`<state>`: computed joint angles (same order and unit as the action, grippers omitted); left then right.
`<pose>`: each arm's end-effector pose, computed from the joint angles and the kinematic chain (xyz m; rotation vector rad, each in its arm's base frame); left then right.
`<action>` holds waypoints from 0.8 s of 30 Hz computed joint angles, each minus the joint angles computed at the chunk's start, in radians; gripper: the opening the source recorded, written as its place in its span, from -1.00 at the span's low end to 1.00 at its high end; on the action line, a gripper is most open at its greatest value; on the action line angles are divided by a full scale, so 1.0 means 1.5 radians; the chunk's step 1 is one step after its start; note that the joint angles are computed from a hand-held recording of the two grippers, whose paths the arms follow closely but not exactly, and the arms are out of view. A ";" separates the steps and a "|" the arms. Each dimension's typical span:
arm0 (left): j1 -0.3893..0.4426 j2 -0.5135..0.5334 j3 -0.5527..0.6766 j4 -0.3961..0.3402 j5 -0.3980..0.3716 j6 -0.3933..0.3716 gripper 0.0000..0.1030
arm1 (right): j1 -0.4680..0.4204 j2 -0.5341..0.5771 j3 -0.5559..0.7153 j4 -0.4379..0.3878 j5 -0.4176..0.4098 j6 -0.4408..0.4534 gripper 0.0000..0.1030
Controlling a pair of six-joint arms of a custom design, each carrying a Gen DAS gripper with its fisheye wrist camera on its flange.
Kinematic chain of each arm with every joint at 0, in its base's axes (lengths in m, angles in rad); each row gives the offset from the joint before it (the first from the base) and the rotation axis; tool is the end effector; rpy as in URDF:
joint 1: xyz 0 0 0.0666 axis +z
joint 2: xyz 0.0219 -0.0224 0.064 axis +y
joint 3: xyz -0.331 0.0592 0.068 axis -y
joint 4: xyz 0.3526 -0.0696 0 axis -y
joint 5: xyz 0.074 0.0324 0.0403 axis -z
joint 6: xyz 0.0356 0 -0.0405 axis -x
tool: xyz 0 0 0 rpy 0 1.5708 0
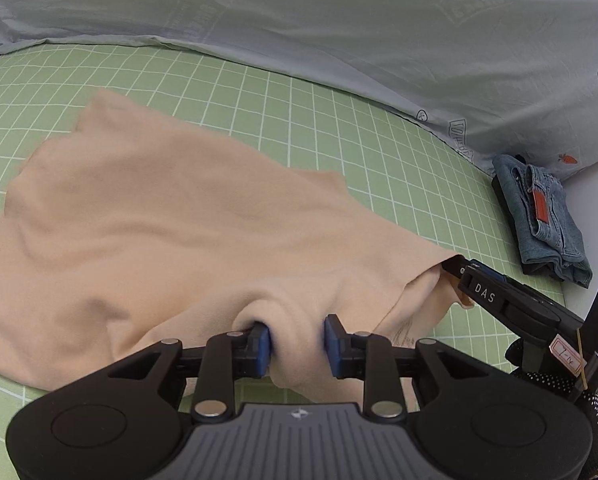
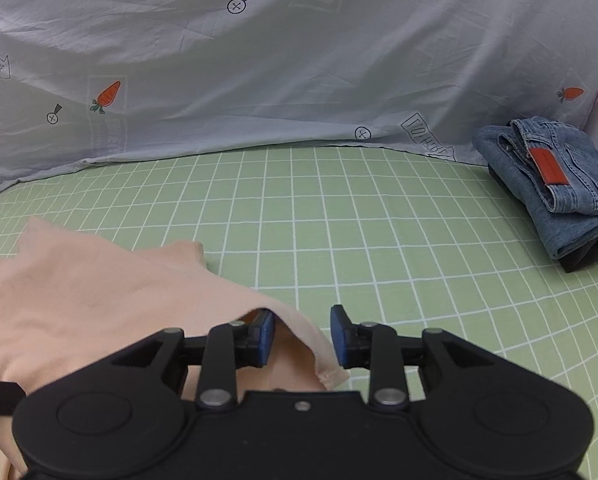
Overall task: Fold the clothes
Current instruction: 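Pull the beige shirt off the pile onto the mat with both grippers, then open the right gripper and release the shirt while the left gripper holds it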
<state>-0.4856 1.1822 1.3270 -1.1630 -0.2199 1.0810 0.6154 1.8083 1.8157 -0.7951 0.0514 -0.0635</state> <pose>0.3265 -0.1640 0.4209 -0.8345 2.4442 -0.3146 0.4876 0.3420 0.3611 -0.6224 2.2904 0.2687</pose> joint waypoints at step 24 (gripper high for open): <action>0.348 -0.220 -0.247 -0.166 0.068 -0.025 0.11 | 0.109 0.293 0.432 -0.220 0.002 0.089 0.01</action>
<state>0.0360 0.8522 0.9570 -1.4115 -0.1181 1.0435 0.7786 2.2485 2.4633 -1.1244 0.0546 0.0696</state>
